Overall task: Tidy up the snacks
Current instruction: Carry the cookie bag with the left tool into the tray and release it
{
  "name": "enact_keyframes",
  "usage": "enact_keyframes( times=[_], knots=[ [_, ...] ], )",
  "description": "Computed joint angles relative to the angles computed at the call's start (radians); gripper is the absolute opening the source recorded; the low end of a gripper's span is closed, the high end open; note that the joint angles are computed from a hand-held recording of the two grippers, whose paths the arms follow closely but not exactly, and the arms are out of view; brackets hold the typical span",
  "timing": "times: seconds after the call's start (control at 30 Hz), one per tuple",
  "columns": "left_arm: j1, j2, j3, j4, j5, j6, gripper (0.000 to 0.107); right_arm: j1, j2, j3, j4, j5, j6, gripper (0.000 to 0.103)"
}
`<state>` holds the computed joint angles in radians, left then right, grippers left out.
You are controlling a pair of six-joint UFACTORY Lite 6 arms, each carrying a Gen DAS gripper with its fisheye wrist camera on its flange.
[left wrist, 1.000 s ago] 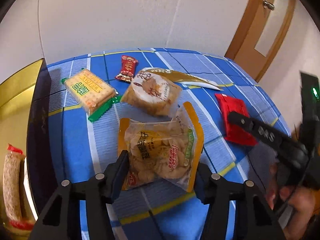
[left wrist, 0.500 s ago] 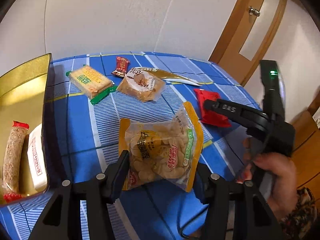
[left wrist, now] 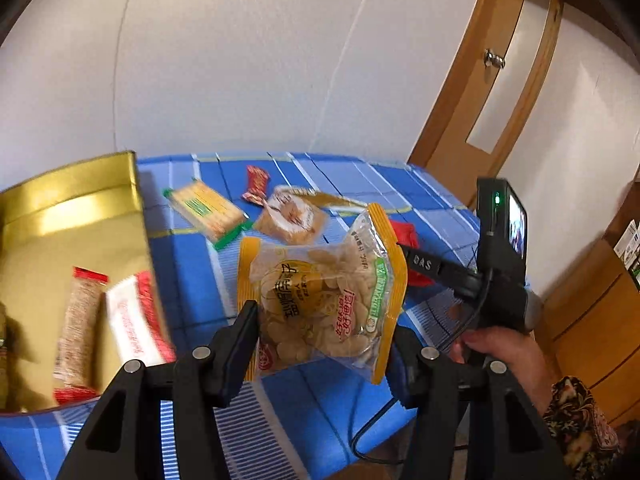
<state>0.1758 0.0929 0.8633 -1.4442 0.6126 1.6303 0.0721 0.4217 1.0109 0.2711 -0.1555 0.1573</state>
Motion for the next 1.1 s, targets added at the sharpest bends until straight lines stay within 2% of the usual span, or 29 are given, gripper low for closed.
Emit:
enact_keyframes(
  times=[0.1, 0.23, 0.67, 1.1],
  knots=[
    [0.059, -0.018, 0.002, 0.021, 0.025, -0.014, 0.057, 0.008, -0.003, -0.005, -0.073, -0.008, 0.066, 0.032],
    [0.126, -0.015, 0.022, 0.047, 0.055, -0.036, 0.057, 0.029, 0.003, 0.001, -0.01, -0.007, -0.003, 0.032],
    [0.33, 0.083, 0.124, 0.104, 0.11, -0.09, 0.057, 0.065, 0.021, 0.016, 0.034, -0.009, -0.062, 0.032],
    [0.428, 0.184, 0.185, 0.122, 0.077, -0.089, 0.057, 0.077, 0.023, 0.016, 0.024, -0.016, -0.055, 0.032]
  ],
)
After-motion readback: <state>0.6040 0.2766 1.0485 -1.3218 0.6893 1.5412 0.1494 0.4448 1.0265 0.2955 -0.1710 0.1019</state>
